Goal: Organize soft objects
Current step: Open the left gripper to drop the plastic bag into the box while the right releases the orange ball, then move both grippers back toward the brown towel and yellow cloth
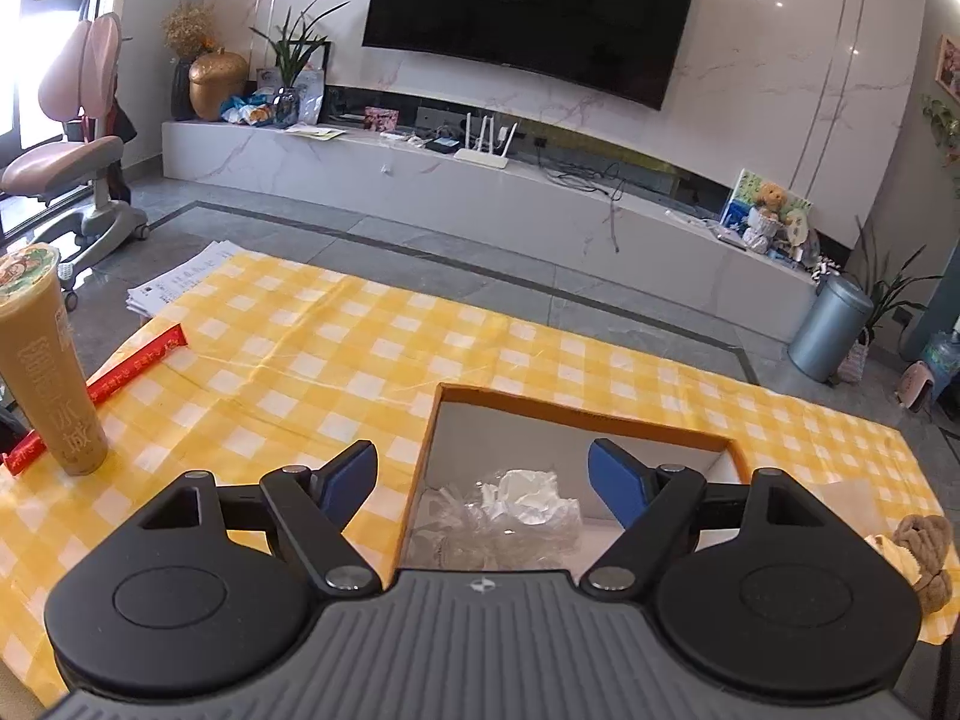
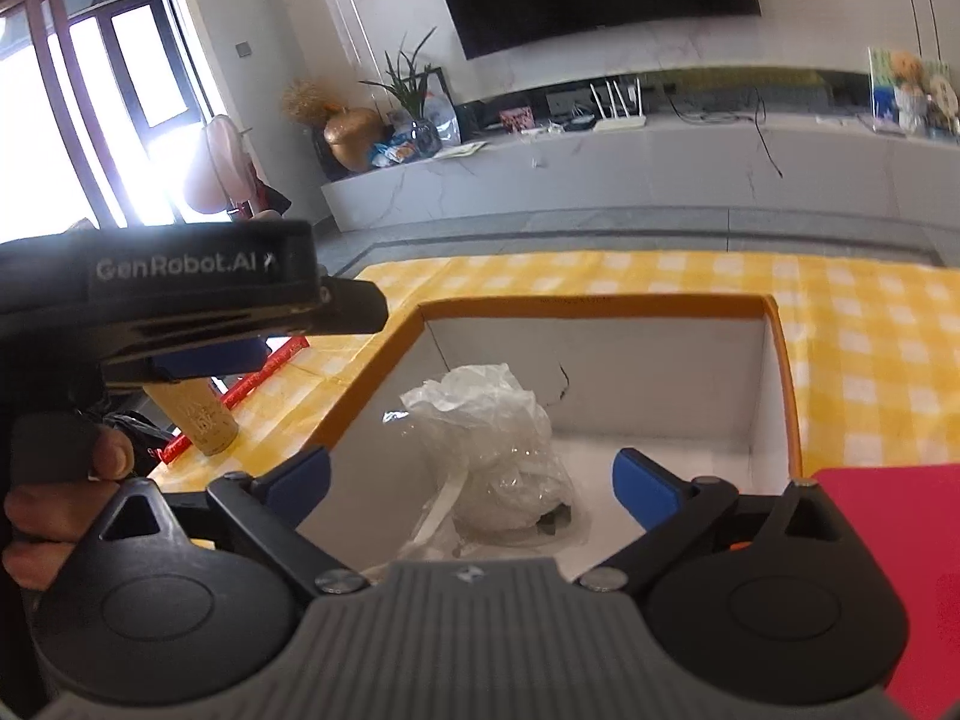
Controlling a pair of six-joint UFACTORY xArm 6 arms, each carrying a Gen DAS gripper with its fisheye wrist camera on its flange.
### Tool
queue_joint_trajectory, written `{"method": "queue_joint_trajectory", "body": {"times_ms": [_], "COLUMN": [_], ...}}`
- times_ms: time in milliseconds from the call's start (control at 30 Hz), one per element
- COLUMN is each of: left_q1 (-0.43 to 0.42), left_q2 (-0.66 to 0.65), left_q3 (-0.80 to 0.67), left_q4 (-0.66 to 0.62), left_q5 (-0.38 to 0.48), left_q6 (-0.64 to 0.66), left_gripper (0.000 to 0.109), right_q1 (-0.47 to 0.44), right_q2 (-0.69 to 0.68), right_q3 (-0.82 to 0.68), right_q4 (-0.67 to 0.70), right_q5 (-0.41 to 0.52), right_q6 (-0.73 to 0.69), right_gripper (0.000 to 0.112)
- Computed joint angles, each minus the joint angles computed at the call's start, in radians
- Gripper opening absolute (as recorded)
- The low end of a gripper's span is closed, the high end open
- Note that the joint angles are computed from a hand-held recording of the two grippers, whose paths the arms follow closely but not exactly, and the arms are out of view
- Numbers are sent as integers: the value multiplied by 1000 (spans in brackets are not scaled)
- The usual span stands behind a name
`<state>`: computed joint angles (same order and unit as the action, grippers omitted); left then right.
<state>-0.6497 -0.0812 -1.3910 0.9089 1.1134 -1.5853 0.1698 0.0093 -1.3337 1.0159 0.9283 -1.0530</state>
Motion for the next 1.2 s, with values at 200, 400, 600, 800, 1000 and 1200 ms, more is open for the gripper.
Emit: {"method": "queue_joint_trajectory", "body": {"times_ms": [200,400,600,800,1000,1200], "left_q1": [-31,-28,-58,-86,-134,-216], "left_q2": [2,-49,-52,-35,3,75], "left_q3": [-27,14,-2,-36,-101,-233], "left_q4": [48,46,82,107,110,170], "left_q5": [30,-96,-105,-93,-47,51], "left_q6": [-30,-37,-54,-69,-56,-10], "left_gripper": [94,94,94,94,93,93], "right_q1": [5,-1,-36,-111,-194,-272], "right_q2": [-12,-25,-60,-54,-57,-96], "right_q3": [8,6,-7,-64,-117,-131], "right_q4": [30,53,56,50,116,183], "right_q5": [-39,-40,-32,-76,-35,20], "right_q6": [-2,20,8,103,113,51], "right_gripper": [99,99,99,100,100,100]}}
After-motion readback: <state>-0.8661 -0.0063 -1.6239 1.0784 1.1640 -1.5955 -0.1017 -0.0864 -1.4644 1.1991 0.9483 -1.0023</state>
